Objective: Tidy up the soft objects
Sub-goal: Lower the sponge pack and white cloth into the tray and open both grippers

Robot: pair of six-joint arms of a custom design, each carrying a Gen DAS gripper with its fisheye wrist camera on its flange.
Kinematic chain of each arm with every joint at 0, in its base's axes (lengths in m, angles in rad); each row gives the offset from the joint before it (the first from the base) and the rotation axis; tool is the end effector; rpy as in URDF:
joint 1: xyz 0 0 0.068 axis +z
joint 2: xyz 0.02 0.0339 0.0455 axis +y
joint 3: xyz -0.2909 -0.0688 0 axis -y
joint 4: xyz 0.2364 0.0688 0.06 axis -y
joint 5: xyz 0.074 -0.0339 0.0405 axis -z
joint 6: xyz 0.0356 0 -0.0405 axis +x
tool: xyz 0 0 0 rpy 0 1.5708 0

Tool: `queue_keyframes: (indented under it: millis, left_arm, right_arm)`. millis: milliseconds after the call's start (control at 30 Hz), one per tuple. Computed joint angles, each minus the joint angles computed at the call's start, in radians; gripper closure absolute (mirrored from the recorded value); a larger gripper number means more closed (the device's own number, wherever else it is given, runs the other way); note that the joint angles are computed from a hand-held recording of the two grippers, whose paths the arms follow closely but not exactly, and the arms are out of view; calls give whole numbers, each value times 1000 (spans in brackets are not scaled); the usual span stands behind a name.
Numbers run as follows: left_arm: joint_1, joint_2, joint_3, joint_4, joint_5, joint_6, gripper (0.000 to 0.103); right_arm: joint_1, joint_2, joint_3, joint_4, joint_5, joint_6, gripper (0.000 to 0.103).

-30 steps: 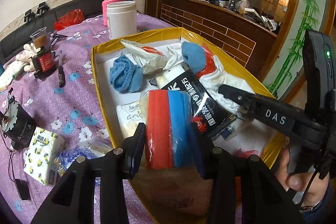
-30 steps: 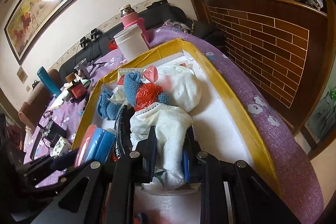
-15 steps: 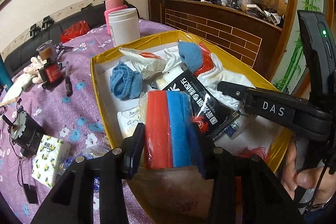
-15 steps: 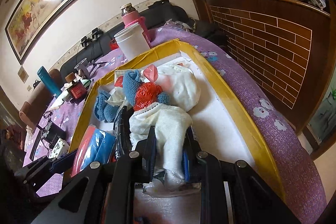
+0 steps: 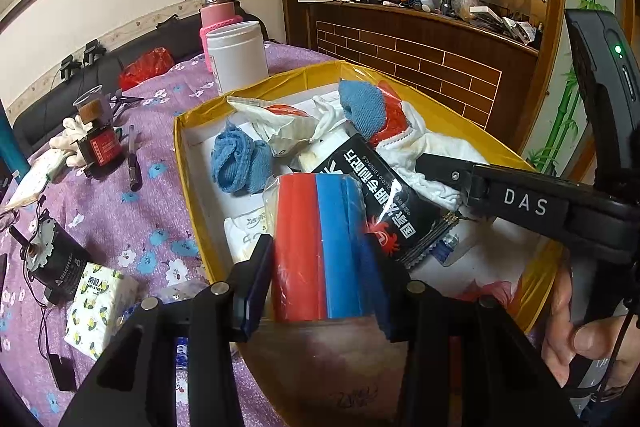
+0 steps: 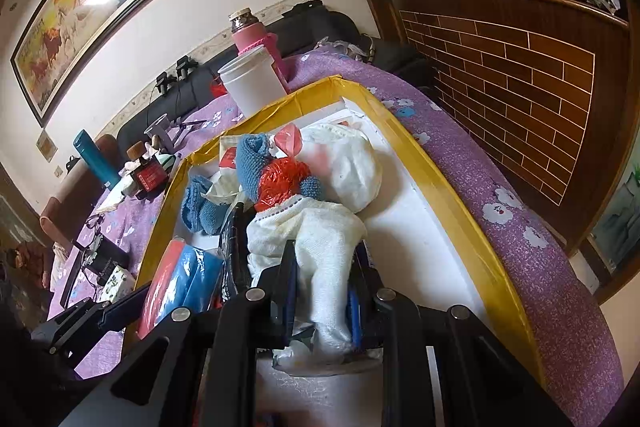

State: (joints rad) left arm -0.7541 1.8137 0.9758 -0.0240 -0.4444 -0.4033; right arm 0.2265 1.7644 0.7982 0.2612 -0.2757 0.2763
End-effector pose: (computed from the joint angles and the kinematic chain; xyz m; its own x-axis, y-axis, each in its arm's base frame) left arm 0.2742 -0.2366 0.1797 -0.6714 0.1445 -0.7268 0.1638 0.9855 0.0447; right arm 0.3312 0.0863 0.1684 -0.7216 0.1031 -0.6846 -0.2300 0.8970 0.3775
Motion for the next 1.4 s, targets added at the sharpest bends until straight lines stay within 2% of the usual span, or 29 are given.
queue_keyframes:
  millis: [233,467,667,800,933,1100,1267,1400]
  left_arm:
    - [-4,15,16,-8,-20,8,59]
    - [-7,20,18,-7,-24,6,56]
    - [-13,20,13,4,-29,11,55]
    - [-16,18,8,14,-32,19,55]
    - [-23,18,6,19,-33,24,50]
    - [-32,11,-2,35,-49,36,47]
    - [-48,-4,-20,63,-82,50,37]
    - [-64,-12,-30,79,-112,63,34]
  right_arm:
    - [23,0,9,-12,51,-14,81]
    - [23,0,8,-8,49,-11,80]
    - [14,-14,-10,9,39,-7,75]
    - [11,-23,-20,19,40,-5,67]
    - [11,-33,-31,35,40,-4,53]
    - [12,-50,-51,65,48,-1,50]
    - [8,-73,-79,107,48,9,46]
    - [2,-95,-102,138,53,22,35]
